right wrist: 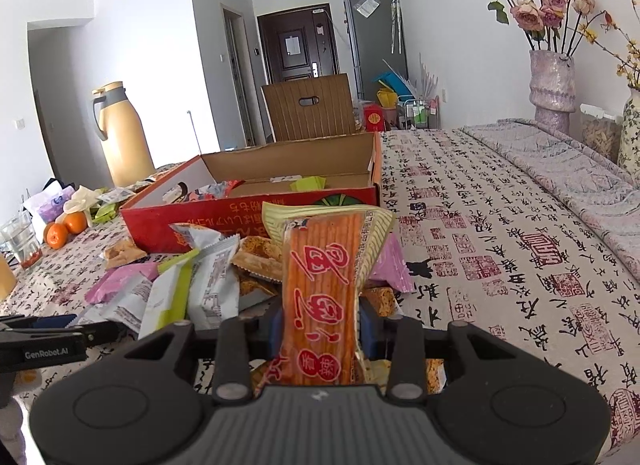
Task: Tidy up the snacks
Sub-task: 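Carry the white packet and orange wafer pack into the red box, release both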
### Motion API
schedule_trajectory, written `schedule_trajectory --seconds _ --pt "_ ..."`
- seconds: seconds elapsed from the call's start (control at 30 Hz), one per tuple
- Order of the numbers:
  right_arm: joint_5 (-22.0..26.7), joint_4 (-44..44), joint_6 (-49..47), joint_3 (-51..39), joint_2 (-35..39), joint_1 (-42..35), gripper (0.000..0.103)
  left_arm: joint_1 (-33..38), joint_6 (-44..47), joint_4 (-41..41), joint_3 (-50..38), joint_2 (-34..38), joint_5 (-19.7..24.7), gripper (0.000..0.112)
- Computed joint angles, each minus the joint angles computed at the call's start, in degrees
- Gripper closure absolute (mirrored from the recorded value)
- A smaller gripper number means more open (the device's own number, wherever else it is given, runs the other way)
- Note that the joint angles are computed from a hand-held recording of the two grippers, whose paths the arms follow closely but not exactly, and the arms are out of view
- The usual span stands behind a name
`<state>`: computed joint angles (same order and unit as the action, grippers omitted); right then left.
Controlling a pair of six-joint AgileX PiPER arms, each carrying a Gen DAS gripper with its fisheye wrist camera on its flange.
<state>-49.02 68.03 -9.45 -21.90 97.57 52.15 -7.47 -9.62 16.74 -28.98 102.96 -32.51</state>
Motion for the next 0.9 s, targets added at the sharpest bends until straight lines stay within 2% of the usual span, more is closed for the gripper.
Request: schedule_trajectory --seconds 0.43,0.7,0.9 --pt "-2.72 4.36 -2.56 0.61 -2.33 4.07 0.067 0.83 0.7 0.13 4.75 -7.92 -3.22 0.047" --pt "-2.66 4.45 -6.78 -1.06 -4.2 2.68 0.067 -0.84 1.07 -1.15 3.22 -11.42 -2.08 0.047" --pt "-1.22 1.45 -9.28 -3.04 -5.17 -1.2 0.067 -2.49 1.41 -2.62 -0.38 -11.72 -0.26 0.047"
